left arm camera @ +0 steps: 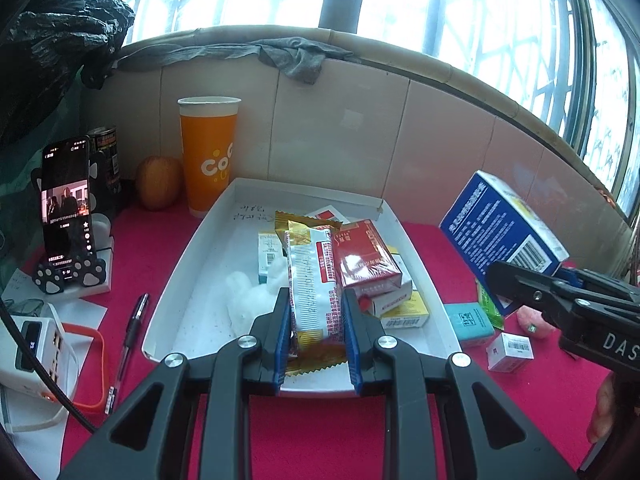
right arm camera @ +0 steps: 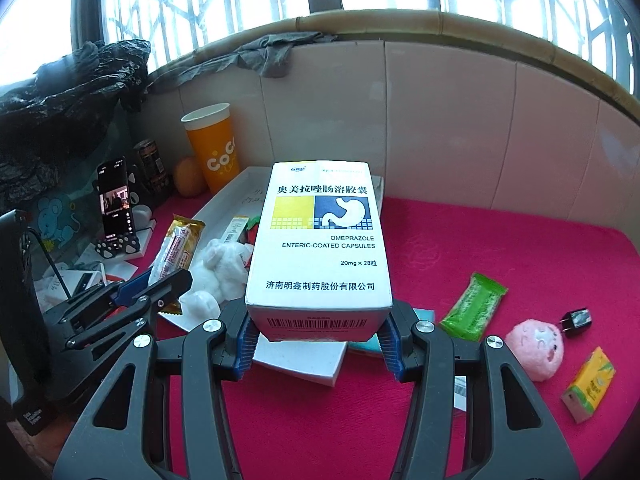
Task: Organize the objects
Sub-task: 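Carry the snack bar with the left gripper while the right carries the omeprazole box to the tray, then open the left gripper over the tray while the right releases the omeprazole box there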
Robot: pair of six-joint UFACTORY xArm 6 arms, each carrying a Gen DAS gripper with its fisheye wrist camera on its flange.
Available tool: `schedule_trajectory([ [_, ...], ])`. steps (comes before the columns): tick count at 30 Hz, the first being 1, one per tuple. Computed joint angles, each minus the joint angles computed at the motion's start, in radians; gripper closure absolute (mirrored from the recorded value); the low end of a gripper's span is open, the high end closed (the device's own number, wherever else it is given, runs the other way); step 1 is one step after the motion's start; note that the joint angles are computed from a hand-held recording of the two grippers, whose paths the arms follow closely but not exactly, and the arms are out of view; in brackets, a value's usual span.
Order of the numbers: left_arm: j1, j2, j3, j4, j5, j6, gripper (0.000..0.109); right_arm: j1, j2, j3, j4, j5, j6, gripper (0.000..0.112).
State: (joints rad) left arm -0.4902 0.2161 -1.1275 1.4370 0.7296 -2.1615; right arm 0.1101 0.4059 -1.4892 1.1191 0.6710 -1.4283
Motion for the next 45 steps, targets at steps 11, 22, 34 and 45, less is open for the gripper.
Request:
schedule_trajectory([
  [11, 0.09, -0.058, 0.076, 0.056, -0.084, -0.095, 0.086, 0.022, 0.13, -0.202, -0.179, 0.103, 0.234, 0.062],
  [22, 0.193, 0.027, -0.038, 0.008, -0.247, 0.032, 0.085, 0.048, 0.337, -0.544, -0.316, 0.238, 0.51, 0.062],
  [34, 0.274, 0.126, -0.144, -0.109, -0.348, 0.145, 0.076, 0.112, 0.639, -0.989, -0.465, 0.308, 0.782, 0.061],
  [45, 0.183, 0.038, -0.079, -0.05, -0.148, 0.0, 0.006, 0.115, 0.474, -0.704, -0.317, 0.135, 0.622, 0.028],
])
